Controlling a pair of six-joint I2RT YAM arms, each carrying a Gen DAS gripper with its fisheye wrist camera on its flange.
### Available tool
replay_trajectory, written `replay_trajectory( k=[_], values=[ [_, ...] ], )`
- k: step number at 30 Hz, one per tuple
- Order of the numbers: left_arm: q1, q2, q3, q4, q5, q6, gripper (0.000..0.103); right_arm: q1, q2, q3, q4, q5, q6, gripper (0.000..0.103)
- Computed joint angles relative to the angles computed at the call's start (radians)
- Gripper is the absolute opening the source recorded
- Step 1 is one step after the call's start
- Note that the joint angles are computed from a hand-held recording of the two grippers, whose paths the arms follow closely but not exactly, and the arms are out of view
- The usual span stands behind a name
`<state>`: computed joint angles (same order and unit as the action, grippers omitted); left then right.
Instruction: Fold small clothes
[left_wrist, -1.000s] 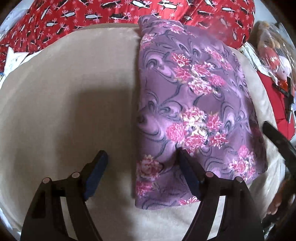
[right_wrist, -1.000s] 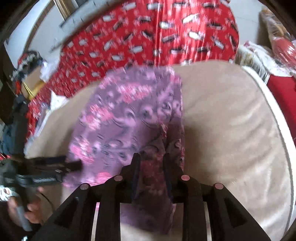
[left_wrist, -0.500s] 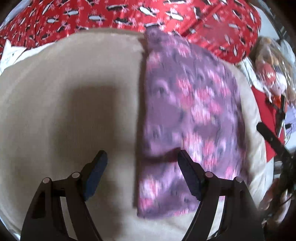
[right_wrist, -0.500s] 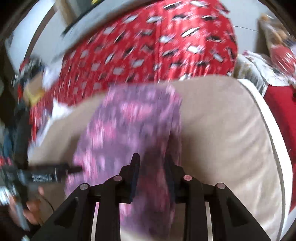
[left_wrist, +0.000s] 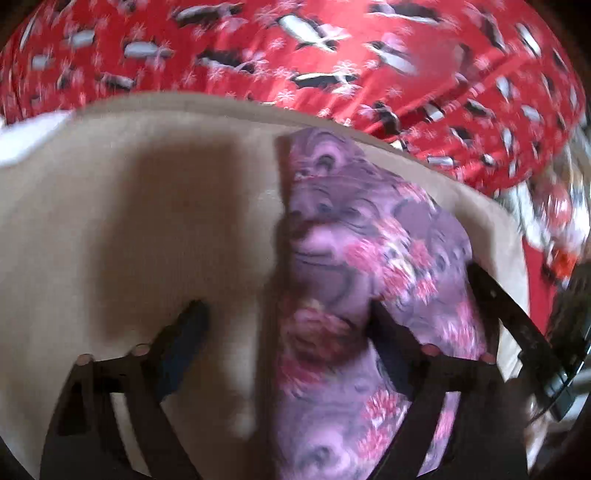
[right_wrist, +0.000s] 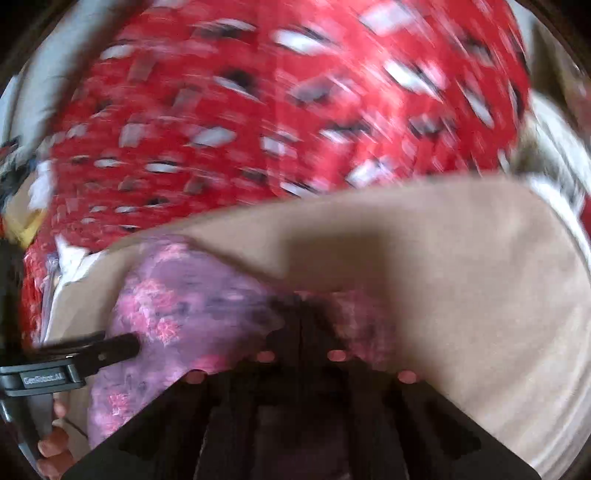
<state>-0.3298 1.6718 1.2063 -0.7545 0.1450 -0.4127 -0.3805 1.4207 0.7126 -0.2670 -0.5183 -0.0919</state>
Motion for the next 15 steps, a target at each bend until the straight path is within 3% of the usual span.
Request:
replay_trajectory(
  k=[2, 4, 6, 8, 10, 11, 12, 14, 15],
  values=[
    [0.018, -0.007, 0.016, -0.027, 0.029, 0.021, 0.091, -0.067, 0.011, 0.005, 0.0, -0.094, 0.025, 0.0],
    [0.044, -0.064, -0.012, -0.024, 0.066, 0.017, 0.09, -0.09, -0.039, -0.008, -0.014, -0.097, 0.018, 0.0],
    [0.062, -0.15, -0.073, -0.001, 0.086, 0.006, 0.09, -0.15, -0.1, -0.021, -0.06, -0.19, -0.016, 0.009],
    [0.053, -0.205, -0.136, 0.019, 0.068, -0.012, 0.09, -0.213, -0.128, -0.022, -0.193, -0.357, -0.171, 0.009],
    [0.024, -0.183, -0.163, 0.015, 0.029, -0.011, 0.092, -0.201, -0.163, -0.057, -0.232, -0.321, -0.263, 0.009],
    [0.011, -0.187, -0.178, 0.014, 0.015, -0.001, 0.092, -0.145, -0.177, -0.093, -0.215, -0.185, -0.281, 0.005],
    [0.0, -0.214, -0.184, -0.001, -0.001, 0.001, 0.091, -0.129, -0.189, -0.115, -0.206, -0.139, -0.295, 0.003],
    [0.0, -0.293, -0.193, -0.051, 0.003, 0.01, 0.091, -0.172, -0.298, -0.134, -0.26, -0.166, -0.286, 0.013],
    [0.003, -0.351, -0.216, -0.061, 0.014, 0.006, 0.091, -0.2, -0.328, -0.128, -0.307, -0.198, -0.31, 0.013]
  ],
)
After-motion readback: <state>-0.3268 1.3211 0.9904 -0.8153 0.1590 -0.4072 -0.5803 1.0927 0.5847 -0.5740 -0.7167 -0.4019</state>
